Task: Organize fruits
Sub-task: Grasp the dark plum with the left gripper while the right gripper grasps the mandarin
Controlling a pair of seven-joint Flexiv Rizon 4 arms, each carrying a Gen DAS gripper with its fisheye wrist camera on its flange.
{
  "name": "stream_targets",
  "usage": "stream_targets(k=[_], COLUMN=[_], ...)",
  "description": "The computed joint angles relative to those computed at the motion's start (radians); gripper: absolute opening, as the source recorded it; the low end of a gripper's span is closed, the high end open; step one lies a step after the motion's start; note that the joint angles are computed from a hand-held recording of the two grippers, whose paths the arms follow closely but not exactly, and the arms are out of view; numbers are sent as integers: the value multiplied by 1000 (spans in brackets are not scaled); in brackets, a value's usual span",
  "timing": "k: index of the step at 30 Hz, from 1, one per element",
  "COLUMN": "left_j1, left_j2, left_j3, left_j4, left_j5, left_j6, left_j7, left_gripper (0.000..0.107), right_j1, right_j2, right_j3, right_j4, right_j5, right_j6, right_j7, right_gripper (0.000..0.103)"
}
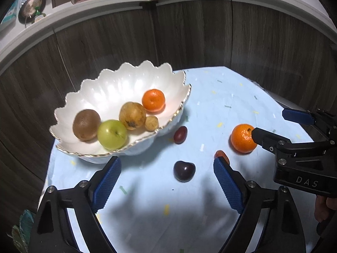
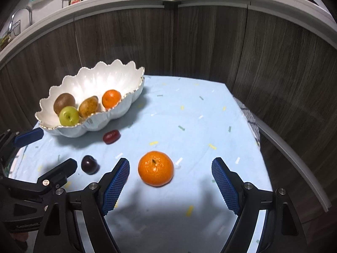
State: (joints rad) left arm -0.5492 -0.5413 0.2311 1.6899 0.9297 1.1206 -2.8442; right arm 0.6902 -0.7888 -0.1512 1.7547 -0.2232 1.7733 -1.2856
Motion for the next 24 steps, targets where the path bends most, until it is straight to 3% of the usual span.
stream_targets(k=[9,16,24], left_j1=[7,12,7], left_j2=[-49,-82,-111], left_j3=[3,15,39], left_j4=[-24,-32,-30], left_j5=[-31,-78,-150], left_j6=[21,50,95], left_j7=[27,56,109], left_gripper=[80,66,59], right_j1=[-53,-97,-124], right_j2=[-37,-61,-87], right_j3=[62,115,150], right_j4=[-47,-82,-112], right_j5=[-29,-62,-83], right_j6=[-28,-56,-73], right_j7=[3,4,6], right_gripper=[81,81,76])
